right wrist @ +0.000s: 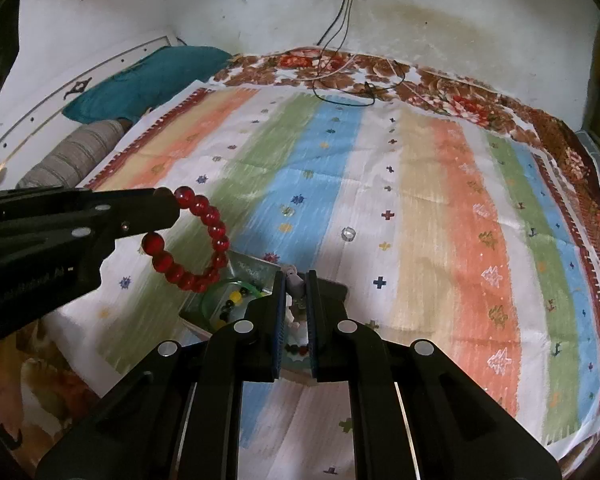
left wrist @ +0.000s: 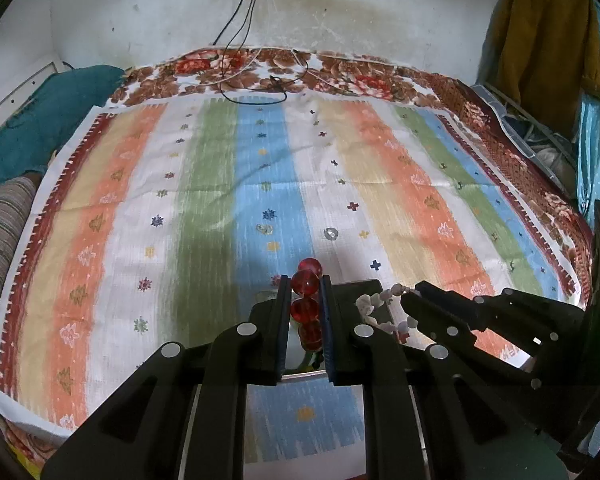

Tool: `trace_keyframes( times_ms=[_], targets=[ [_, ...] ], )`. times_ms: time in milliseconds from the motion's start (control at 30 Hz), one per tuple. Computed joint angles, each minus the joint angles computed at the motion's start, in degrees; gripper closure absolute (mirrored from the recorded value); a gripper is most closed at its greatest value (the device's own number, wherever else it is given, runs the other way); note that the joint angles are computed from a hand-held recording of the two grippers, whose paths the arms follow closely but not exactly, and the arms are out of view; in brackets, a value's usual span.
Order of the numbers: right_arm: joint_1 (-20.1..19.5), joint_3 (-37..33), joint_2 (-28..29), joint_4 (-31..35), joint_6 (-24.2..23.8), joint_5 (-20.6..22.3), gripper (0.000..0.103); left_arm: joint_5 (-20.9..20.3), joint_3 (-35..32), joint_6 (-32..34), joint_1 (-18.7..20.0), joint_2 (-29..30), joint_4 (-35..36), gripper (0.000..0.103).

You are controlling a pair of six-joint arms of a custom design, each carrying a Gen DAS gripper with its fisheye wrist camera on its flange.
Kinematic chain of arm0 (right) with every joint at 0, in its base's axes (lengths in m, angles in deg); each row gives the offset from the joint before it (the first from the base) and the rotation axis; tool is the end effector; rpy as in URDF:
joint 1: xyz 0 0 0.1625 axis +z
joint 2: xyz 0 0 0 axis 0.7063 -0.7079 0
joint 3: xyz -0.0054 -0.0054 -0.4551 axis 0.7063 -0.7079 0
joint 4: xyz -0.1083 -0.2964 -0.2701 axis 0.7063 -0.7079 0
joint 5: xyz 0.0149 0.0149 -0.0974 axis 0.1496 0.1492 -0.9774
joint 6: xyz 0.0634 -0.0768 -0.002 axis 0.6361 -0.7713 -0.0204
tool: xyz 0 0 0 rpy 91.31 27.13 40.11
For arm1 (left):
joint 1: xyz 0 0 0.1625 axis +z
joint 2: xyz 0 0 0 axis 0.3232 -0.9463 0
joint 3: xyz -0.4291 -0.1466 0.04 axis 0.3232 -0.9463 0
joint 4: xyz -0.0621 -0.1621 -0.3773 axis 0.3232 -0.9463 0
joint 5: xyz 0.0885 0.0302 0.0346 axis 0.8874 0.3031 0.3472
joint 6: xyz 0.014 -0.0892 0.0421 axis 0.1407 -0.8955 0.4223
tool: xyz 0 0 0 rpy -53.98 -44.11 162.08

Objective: Organize jewelry
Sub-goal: 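Lower both bracelets into the tin and open both tools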

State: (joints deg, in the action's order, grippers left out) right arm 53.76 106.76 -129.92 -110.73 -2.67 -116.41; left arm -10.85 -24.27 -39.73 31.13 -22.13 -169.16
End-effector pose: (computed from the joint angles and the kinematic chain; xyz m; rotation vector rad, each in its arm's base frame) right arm 0.2247 -0.8225 0.2977 0.9833 -2.3937 0.5667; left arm -0.3949 -0.8006 0.1582 0.2063 2.3423 -0.8666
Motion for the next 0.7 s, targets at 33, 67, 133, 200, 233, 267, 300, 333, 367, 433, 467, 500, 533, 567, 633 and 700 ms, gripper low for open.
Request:
trace_keyframes(
  times_ms=[33, 67, 133, 200, 233, 267, 300, 333, 367, 433, 467, 500, 533, 567, 633, 700],
  targets=[
    [-0.03, 0.20, -0.10, -0.06, -0.02, 0.03, 0.092, -0.04, -0.17, 0.14, 0.03, 0.08, 0.07, 0.090],
    [-0.04, 0.36, -0.17, -0.05, -0.01, 0.03, 0.092, -0.10, -0.17, 0.31, 0.05, 0.06, 0.03, 0.090],
    [-0.10, 0.34, -0.25, 0.52, 0.09, 0.25, 0.092, -0.35, -0.03, 0.19, 0.06, -0.01, 0.20, 0.090],
    [-0.14, 0.10, -0.24, 0.99, 0.75, 0.38, 0.092, -0.42, 0.48, -0.46, 0.10, -0.28, 0.66, 0.090],
    [-0.14, -0.21, -0.13, 1.47, 1.11, 0.24, 0.092, -0.44, 0.47, -1.06, 0.14, -0.30, 1.45, 0.089],
    [-0.13, -0.59, 0.09, 1.85, 1.26, -0.21, 0.087, -0.19, 0.36, -1.39, 0.18, -0.25, 1.83, 0.089],
    [-0.13, -0.79, 0.27, 1.79, 1.43, -0.70, 0.081, 0.80, 0.32, -2.07, 0.12, -0.23, 2.54, 0.084],
    [-0.16, -1.10, 0.49, 1.76, 1.71, -1.09, 0.063, 1.35, -0.21, -2.50, 0.17, -0.06, 3.18, 0.076],
    [-0.21, -1.38, 0.65, 1.82, 2.01, -1.26, 0.057, 1.81, -0.49, -3.07, 0.25, -0.03, 3.45, 0.073],
    [-0.36, -2.20, 0.98, 2.33, 2.53, -1.46, 0.057, 1.96, -0.65, -5.05, 0.63, -0.37, 3.93, 0.073],
    [-0.42, -2.63, 1.14, 2.74, 2.82, -1.55, 0.057, 1.79, -0.85, -5.81, 0.85, -0.47, 4.14, 0.072],
    [-0.50, -3.30, 1.41, 3.36, 3.22, -1.70, 0.057, 1.54, -1.09, -6.57, 1.07, -0.58, 4.45, 0.071],
    [-0.59, -3.91, 1.69, 3.81, 3.47, -1.89, 0.057, 1.13, -1.17, -7.41, 1.37, -0.76, 4.65, 0.066],
    [-0.64, -4.56, 2.03, 4.28, 3.66, -2.16, 0.057, 0.80, -1.50, -8.02, 1.58, -0.75, 4.99, 0.064],
    [-0.73, -6.18, 2.88, 5.46, 4.24, -2.81, 0.057, 0.03, -2.26, -9.34, 2.08, -0.67, 5.65, 0.055],
    [-0.87, -8.31, 3.91, 7.19, 5.22, -3.11, 0.056, -0.92, -3.84, -10.42, 2.60, -0.11, 6.79, 0.052]
  ],
)
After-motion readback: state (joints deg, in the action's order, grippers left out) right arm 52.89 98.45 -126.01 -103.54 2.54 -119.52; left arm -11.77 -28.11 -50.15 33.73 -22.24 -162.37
